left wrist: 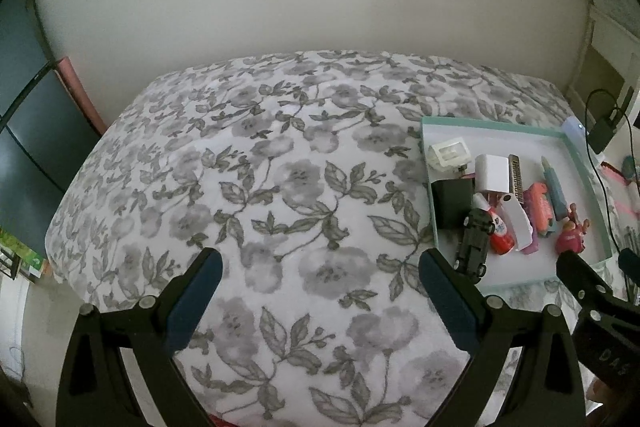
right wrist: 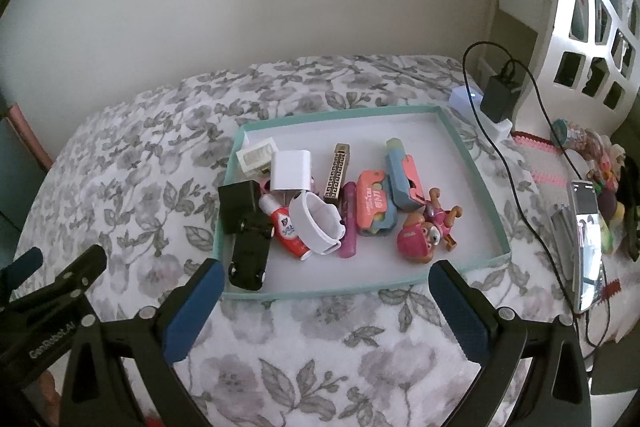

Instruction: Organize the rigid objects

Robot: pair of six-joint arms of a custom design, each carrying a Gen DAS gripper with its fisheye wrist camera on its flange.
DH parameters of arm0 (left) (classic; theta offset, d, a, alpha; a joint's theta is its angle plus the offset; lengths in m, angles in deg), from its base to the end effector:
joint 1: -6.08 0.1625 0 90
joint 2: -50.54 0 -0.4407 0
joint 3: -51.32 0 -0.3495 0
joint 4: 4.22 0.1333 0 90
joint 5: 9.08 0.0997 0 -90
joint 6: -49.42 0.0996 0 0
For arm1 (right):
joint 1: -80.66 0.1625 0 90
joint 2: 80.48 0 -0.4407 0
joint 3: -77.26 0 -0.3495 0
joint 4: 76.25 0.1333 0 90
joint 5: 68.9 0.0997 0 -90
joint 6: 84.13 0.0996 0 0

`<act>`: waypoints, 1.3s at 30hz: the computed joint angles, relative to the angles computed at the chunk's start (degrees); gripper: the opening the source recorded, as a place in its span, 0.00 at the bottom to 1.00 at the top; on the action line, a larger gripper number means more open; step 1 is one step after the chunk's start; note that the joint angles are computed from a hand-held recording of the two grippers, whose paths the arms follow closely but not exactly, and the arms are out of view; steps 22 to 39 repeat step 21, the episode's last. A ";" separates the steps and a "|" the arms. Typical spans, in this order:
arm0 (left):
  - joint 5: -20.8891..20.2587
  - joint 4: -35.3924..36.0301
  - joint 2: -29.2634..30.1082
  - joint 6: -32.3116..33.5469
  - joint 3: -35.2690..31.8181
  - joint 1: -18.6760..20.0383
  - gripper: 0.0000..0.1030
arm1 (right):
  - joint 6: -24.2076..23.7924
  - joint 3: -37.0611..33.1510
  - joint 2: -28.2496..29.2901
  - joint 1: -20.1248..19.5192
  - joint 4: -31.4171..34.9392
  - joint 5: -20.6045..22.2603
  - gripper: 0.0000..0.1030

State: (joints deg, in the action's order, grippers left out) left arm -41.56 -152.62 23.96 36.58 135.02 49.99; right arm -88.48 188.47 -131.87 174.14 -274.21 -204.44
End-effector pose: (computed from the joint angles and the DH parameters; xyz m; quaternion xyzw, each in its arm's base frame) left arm -0.3426 -0.6314 0.0149 0.2456 0.8415 -0.2452 0.4141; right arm 0.0966 -0.5644 0.2324 -0.1000 -0.8507 0.3734 0.3562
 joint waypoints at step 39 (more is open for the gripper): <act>-1.23 -0.55 0.05 0.53 -0.11 0.06 0.96 | -0.63 -0.31 0.22 -0.13 1.21 -0.17 1.00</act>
